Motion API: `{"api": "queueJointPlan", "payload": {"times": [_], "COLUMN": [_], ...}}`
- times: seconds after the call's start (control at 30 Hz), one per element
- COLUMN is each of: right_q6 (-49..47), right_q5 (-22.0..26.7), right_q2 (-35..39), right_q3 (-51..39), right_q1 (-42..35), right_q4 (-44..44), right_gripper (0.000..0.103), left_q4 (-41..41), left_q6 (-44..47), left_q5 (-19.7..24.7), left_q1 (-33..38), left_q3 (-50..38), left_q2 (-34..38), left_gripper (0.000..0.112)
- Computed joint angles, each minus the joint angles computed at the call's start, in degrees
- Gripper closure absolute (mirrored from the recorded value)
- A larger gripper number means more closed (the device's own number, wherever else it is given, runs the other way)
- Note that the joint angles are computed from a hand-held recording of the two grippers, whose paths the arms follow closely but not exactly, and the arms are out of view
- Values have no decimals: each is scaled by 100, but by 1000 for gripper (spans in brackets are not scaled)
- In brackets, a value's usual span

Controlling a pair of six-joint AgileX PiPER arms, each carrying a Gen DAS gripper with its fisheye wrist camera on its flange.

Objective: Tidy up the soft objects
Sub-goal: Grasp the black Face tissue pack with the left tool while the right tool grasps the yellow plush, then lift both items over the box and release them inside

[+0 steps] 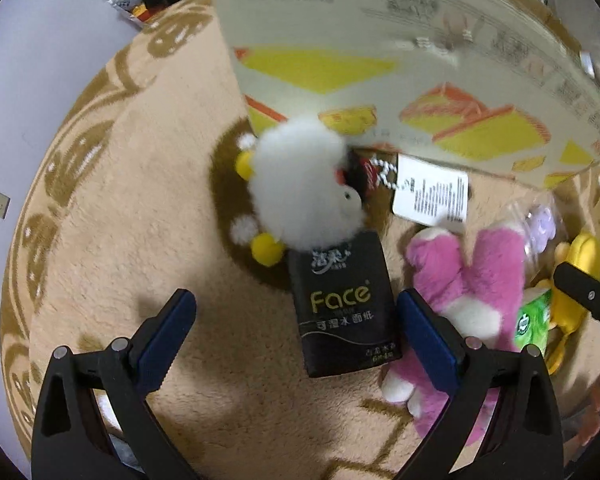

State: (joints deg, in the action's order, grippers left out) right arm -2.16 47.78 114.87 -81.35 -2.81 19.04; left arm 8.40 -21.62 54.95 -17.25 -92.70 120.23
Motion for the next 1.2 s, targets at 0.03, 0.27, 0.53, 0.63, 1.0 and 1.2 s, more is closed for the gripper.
{"api": "queueJointPlan", "payload": {"times": [0.03, 0.27, 0.53, 0.63, 1.0, 1.2], "right_q6": [-17, -31, 257, 244, -828, -2879], "right_q5": [21, -21, -193, -567, -2017, -2650], "right_q2": [23, 121, -97, -482, -1816, -2413], "right_q3": [-7, -99, 29, 432, 1675, 2138], "right_q1": [-11, 6, 266, 275, 170, 99], "right_q4": [27, -77, -299, -263, 780, 2822], "right_gripper": [0, 5, 11, 12, 13, 13], "left_q4": [-12, 19, 325, 454, 1742, 2712], "left_q6": [-18, -27, -54, -233, -1729, -2623], "left_q5": [-36, 48, -127, -255, -786, -1200], "left_q1": [5, 84, -111, -234, -728, -866], "left_q3": [22, -4, 539, 877, 1886, 2015], "left_q2": [-9, 28, -365, -709, -2365, -2740], "left_gripper": [16, 32, 65, 65, 65, 65]}}
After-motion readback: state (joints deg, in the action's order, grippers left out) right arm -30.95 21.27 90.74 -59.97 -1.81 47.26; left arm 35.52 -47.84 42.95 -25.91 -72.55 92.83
